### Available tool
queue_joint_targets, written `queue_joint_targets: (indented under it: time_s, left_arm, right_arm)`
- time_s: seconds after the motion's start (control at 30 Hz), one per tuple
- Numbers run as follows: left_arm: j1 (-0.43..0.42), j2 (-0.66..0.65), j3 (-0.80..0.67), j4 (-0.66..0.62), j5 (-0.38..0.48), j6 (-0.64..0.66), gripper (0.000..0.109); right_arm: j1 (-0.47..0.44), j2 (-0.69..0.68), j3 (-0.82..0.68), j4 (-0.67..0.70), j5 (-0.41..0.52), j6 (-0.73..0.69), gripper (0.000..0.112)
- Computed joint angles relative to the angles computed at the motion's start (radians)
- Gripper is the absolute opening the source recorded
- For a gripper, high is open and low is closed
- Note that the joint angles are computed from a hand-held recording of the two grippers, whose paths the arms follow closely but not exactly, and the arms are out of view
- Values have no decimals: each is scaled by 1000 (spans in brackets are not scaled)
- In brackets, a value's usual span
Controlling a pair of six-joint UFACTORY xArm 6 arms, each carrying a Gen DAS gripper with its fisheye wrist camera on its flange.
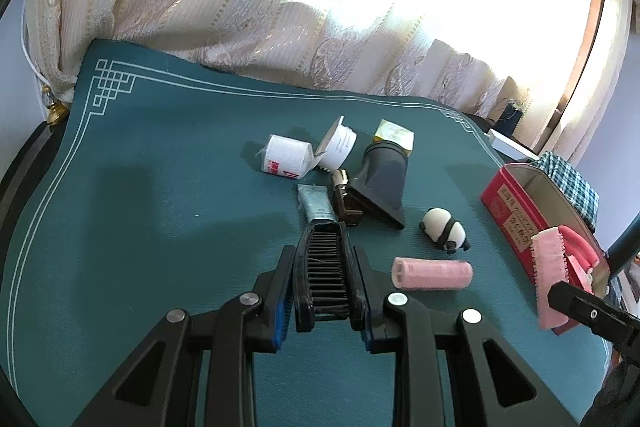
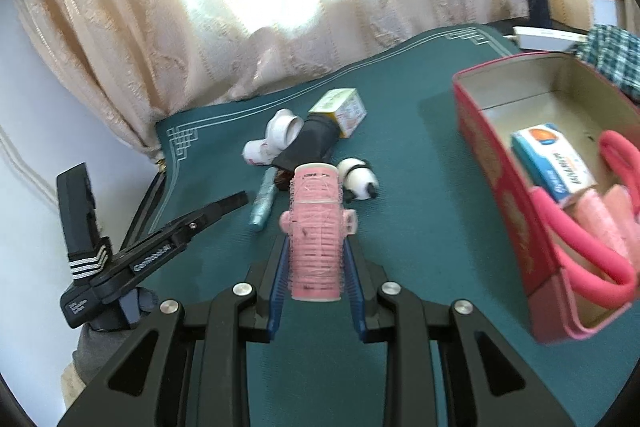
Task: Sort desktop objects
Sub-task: 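Carry the pink roller into the red tin box and open the right gripper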
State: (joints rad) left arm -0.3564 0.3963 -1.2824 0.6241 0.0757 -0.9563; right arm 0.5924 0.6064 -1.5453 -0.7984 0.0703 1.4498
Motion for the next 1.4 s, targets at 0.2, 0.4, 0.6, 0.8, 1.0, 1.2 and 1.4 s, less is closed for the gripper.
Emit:
queue_joint_targets:
  time_s: [0.2, 0.4, 0.6, 0.8, 1.0, 1.2, 1.4]
  left_arm:
    - [-14, -5, 3, 5, -9, 15, 28]
    - [-34, -8, -6, 62, -3, -10, 28]
    - [-67, 4, -4, -84, -5, 127, 28]
    - [-99, 4, -3, -204, -7, 226, 28]
    - [-132, -3, -8, -320, -14, 320, 28]
    - [-174, 8, -57, -366, 16, 375, 28]
    - [-225, 43, -143, -390, 60, 419, 28]
  right_arm:
    - [-25, -92, 64, -322, 62, 320, 30]
    - [-22, -208, 160, -534, 209, 497, 30]
    - [-51, -294, 261, -587, 315, 559, 30]
    - [-101, -305, 306, -601, 309, 604, 30]
    - [-132, -289, 318, -602, 269, 642, 31]
    - [-155, -325, 358, -726, 248, 786, 42]
    - [-168, -375, 413, -850, 245, 923, 46]
